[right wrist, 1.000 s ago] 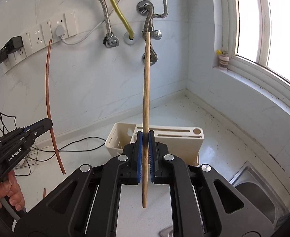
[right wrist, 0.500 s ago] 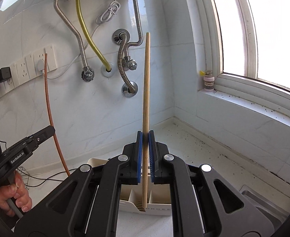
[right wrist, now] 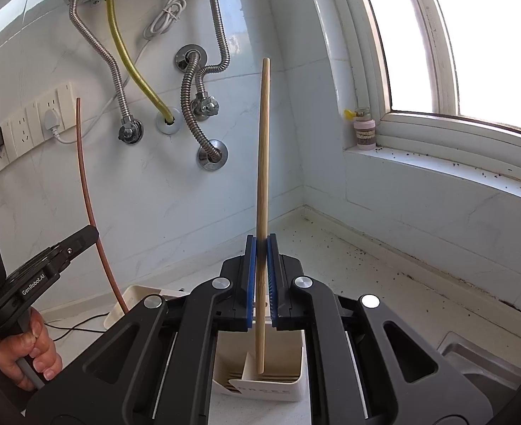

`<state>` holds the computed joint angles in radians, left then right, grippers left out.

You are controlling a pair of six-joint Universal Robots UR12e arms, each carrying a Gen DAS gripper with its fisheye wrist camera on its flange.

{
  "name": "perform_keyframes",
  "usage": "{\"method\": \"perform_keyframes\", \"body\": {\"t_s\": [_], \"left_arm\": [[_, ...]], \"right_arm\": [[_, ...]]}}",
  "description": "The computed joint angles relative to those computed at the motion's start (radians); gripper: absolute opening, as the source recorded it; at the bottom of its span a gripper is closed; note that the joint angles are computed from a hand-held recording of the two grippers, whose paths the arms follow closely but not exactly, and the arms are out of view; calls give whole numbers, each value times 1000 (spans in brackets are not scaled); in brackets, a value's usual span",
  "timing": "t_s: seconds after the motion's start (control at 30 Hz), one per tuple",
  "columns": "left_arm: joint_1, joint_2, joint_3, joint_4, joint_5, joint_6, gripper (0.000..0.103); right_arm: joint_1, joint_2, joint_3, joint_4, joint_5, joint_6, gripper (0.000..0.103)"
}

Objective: Organize utensils
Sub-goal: 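Lower the chopstick into the holder and open the left tool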

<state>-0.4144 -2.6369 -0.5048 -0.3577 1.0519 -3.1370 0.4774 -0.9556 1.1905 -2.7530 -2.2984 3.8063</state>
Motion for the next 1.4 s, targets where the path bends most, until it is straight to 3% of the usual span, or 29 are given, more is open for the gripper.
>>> {"method": "perform_keyframes", "body": {"t_s": [0.23,0.27,0.3,0.37,0.4,0.47,0.8,1.4], "left_arm": [[-2,-1,-10,0,15,22,6],[-2,2,-18,7,16,27,12],[-4,10,-36,26,36,36,22],[-7,29,-89,128,83,11,83],[-8,35,-114,198,106,-13,85],[-7,43,-130,229,107,-4,85],[2,74,-161,238,89,7,85],[33,174,-279,392,120,-36,85]], "right_arm": [[-4,7,-4,24,13,-10,6],[-3,7,-6,42,12,-6,6],[-2,7,-7,47,10,-5,7],[1,6,-5,46,-2,1,14],[2,5,-2,39,-6,3,18],[6,3,2,22,-32,9,39],[19,-8,-3,-18,-98,-6,40],[62,2,-79,-60,-134,-131,40]]}}
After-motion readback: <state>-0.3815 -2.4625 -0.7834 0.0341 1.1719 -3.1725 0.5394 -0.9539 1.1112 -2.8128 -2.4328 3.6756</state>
